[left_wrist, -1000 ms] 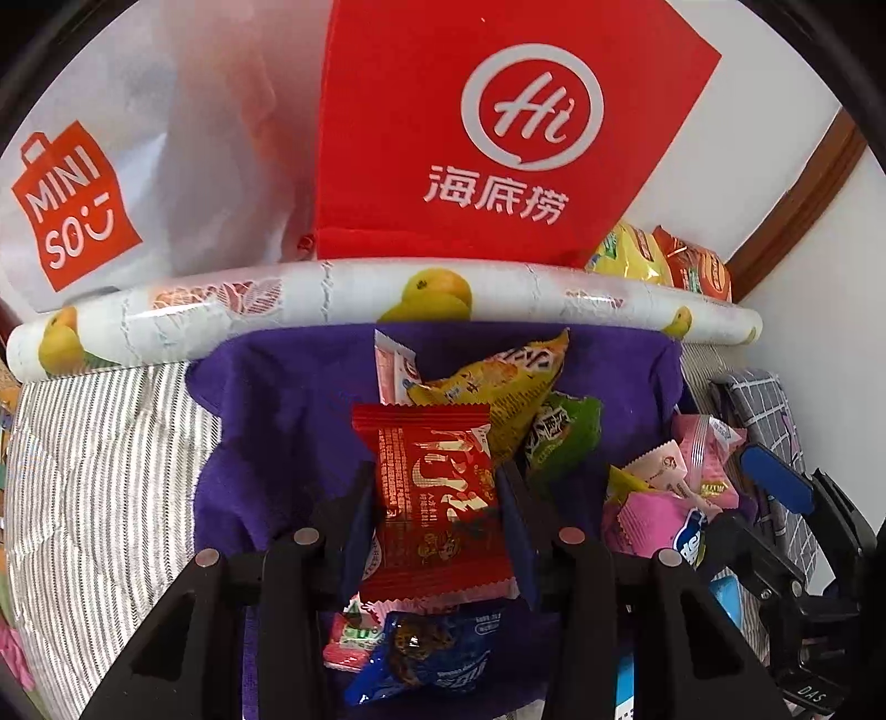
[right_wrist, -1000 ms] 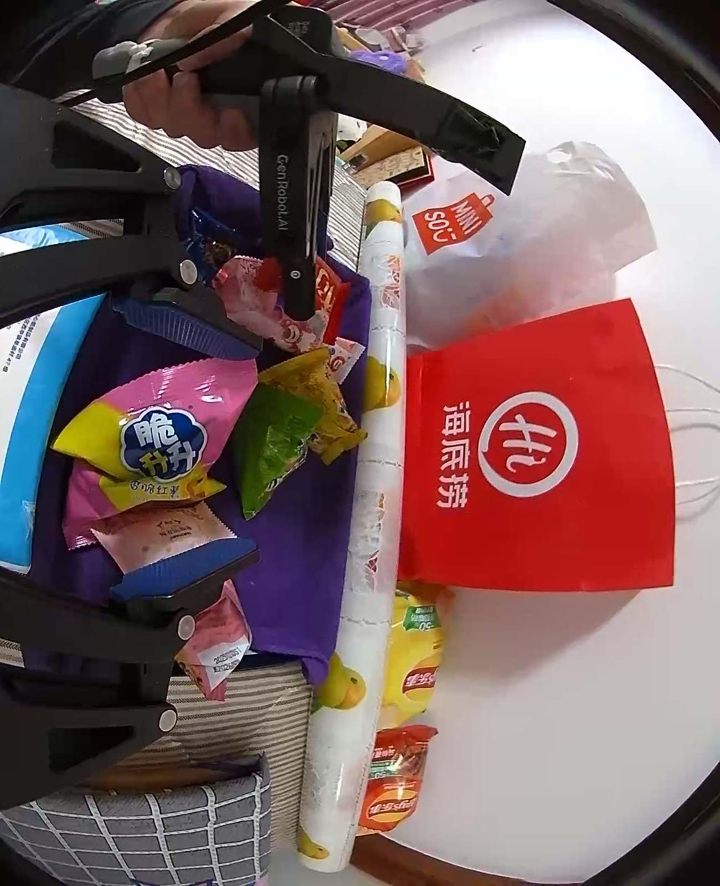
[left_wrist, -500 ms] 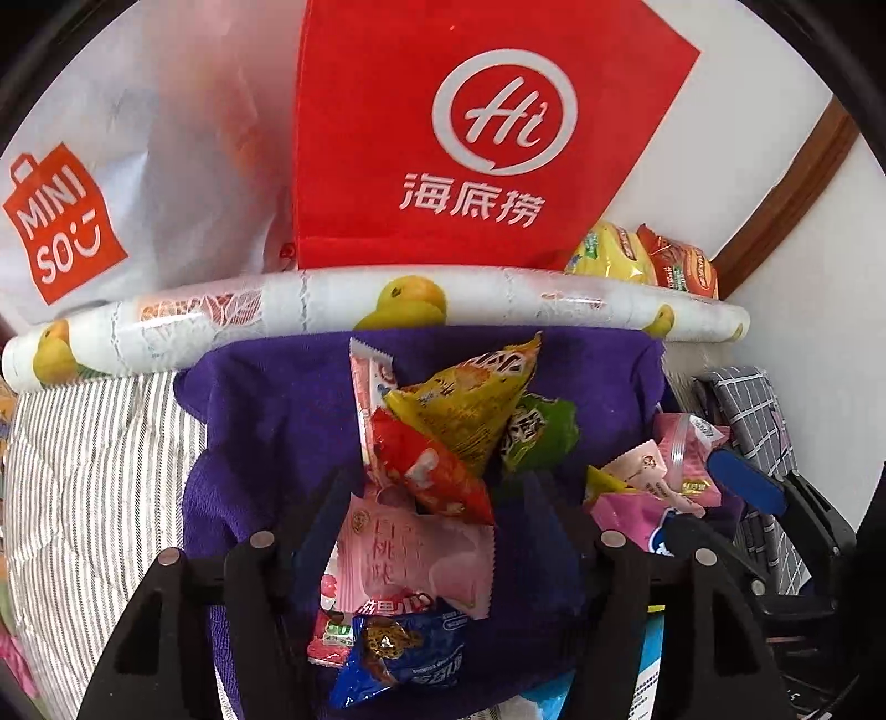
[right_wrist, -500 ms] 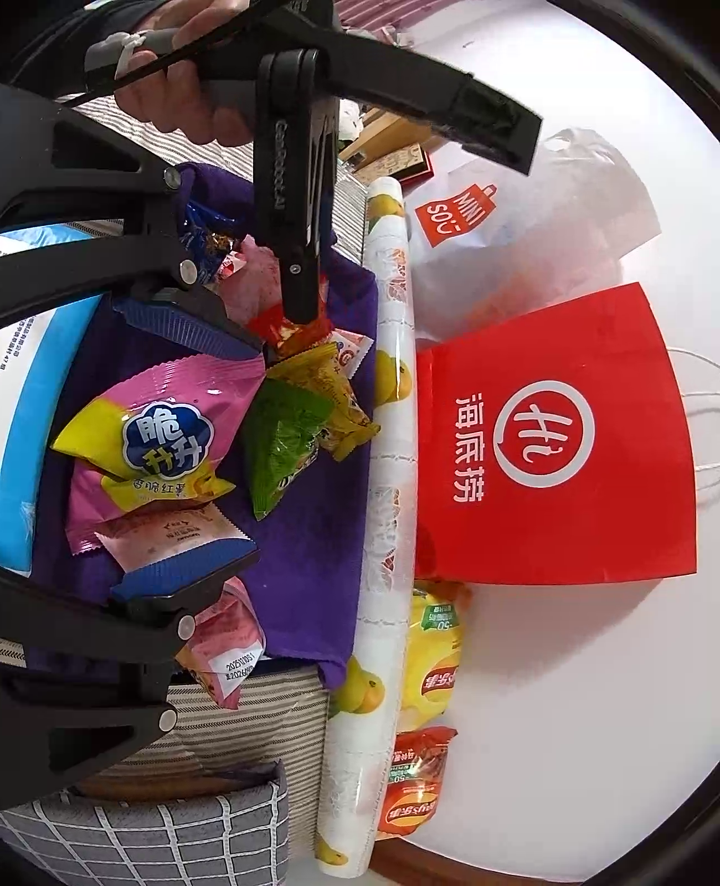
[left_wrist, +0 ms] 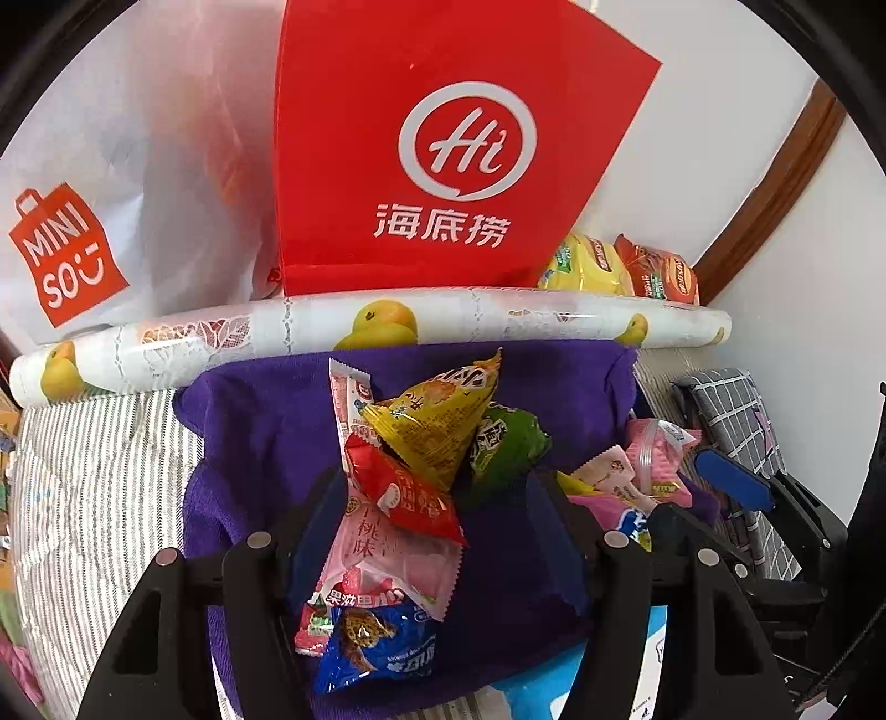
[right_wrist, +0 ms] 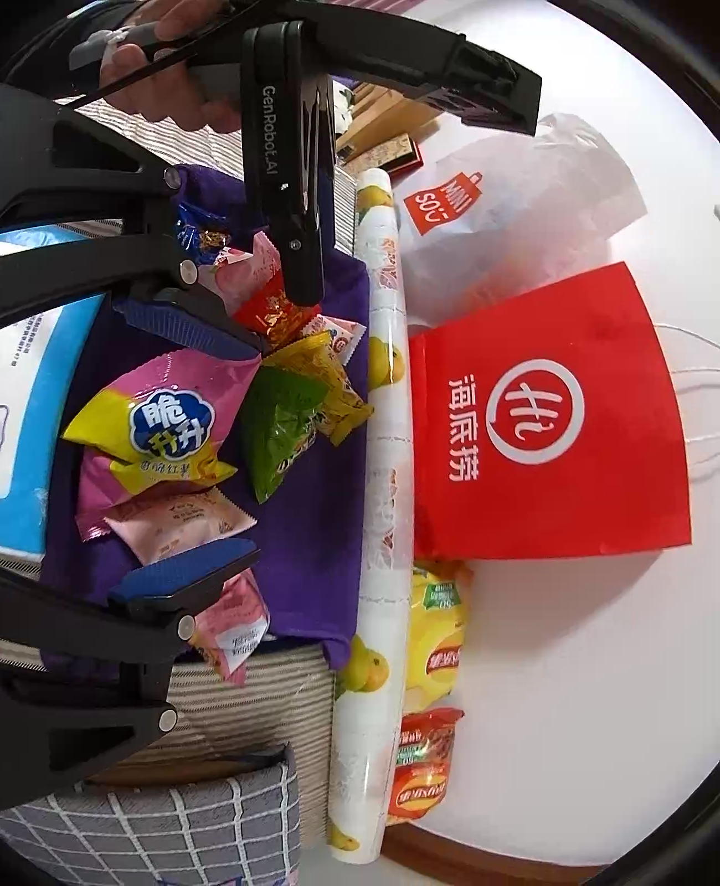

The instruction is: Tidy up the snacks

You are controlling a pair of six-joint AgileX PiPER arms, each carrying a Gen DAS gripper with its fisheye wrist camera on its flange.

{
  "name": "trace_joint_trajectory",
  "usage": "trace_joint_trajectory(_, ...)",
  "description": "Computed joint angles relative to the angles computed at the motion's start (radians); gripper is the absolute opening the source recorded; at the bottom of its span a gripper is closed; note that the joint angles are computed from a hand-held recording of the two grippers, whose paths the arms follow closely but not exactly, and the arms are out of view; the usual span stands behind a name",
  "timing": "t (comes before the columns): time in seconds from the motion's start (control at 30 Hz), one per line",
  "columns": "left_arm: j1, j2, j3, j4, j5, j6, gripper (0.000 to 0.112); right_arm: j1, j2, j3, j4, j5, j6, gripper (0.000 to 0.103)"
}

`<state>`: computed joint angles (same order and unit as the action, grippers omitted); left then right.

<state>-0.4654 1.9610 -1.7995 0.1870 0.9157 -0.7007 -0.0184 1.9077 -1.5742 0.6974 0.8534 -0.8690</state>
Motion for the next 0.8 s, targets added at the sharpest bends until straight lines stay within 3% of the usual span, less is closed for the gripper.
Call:
trace_joint_trajectory(0.33, -0.105, -0.124, 0.132, 0.082, -0.048, -0.143, 0.070, -0.053, -0.125, 0.124, -0.043, 0.017, 0.034, 0.069)
trace_joint_trajectory(0.8, -0.442, -0.312, 0.252, 0.378, 0.139, -0.482, 0.085, -0.190, -0.497, 0.344, -0.112, 0.091, 0.089, 0.076)
